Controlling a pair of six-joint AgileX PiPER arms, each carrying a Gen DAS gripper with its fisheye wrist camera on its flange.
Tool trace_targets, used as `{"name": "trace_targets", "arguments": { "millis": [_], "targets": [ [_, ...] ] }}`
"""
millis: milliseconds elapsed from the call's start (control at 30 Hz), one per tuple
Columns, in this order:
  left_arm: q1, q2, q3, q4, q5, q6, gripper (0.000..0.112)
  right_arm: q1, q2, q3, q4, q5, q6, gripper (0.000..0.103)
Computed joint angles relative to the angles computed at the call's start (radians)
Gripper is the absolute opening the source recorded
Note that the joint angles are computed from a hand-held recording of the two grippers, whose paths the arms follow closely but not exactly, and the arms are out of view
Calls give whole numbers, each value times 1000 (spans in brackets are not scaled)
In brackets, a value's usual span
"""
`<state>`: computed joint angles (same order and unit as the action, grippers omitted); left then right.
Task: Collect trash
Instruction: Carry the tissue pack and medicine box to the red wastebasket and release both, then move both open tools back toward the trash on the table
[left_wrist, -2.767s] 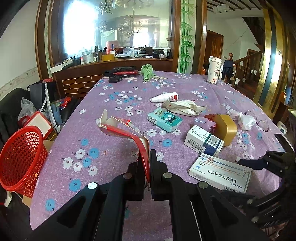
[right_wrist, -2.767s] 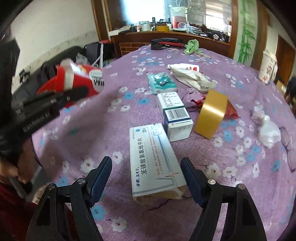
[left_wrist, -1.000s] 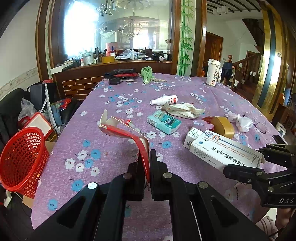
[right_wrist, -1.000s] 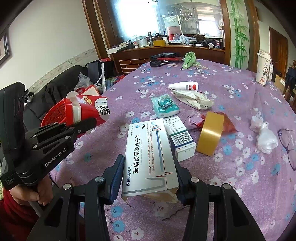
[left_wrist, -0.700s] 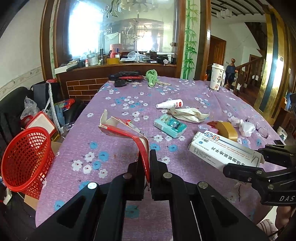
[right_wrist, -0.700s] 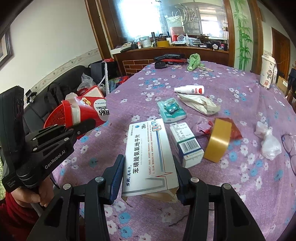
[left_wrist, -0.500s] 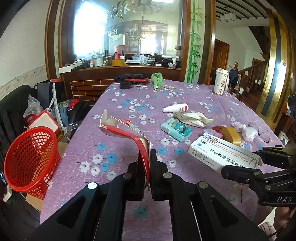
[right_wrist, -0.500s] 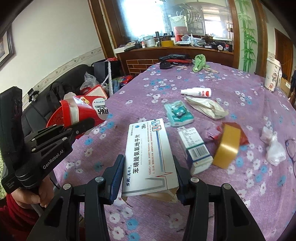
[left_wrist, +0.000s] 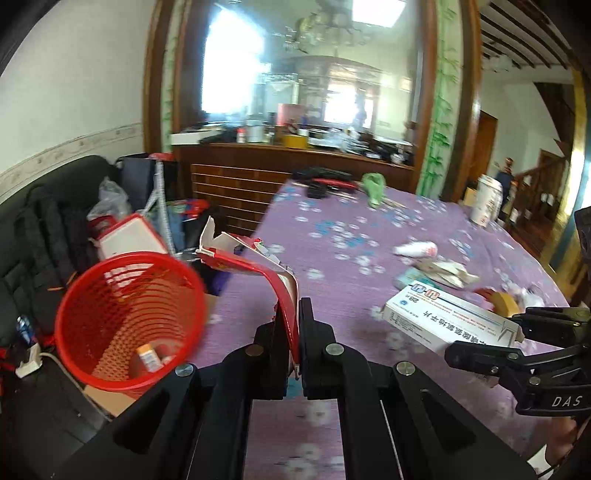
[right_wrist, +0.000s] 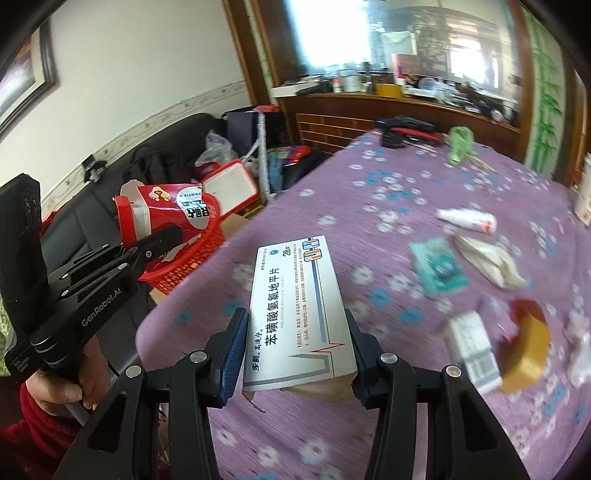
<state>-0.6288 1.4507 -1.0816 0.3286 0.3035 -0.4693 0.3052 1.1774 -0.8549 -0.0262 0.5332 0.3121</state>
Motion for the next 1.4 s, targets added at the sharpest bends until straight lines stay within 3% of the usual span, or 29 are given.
{"name": "trace_targets", "arguments": {
  "millis": [300,467,633,833,900,933,1033,1400],
  "targets": [
    [243,-23,35,-250,-11,277,4,142,252,-267,-24,13,16,52],
    [357,24,16,-441,-3,485,4,158,404,-440,57,45,-54,52],
    [420,78,-11,-568,4,617,4,151,545,-624,160,94,-126,53],
    [462,103,-27,-623,2,666,5,172,723,-879,170,171,-105,54],
    [476,121,-45,-657,12,697,8,164,764,-932,200,175,-123,56],
    [481,128,-52,-659,15,695,16,156,778,-945,226,168,-138,58],
    [484,130,-49,-653,-4,672,43,137,773,-922,281,146,-175,61],
    [407,74,-8,-676,-28,691,43,83,465,-493,271,10,-179,64]
  ]
}}
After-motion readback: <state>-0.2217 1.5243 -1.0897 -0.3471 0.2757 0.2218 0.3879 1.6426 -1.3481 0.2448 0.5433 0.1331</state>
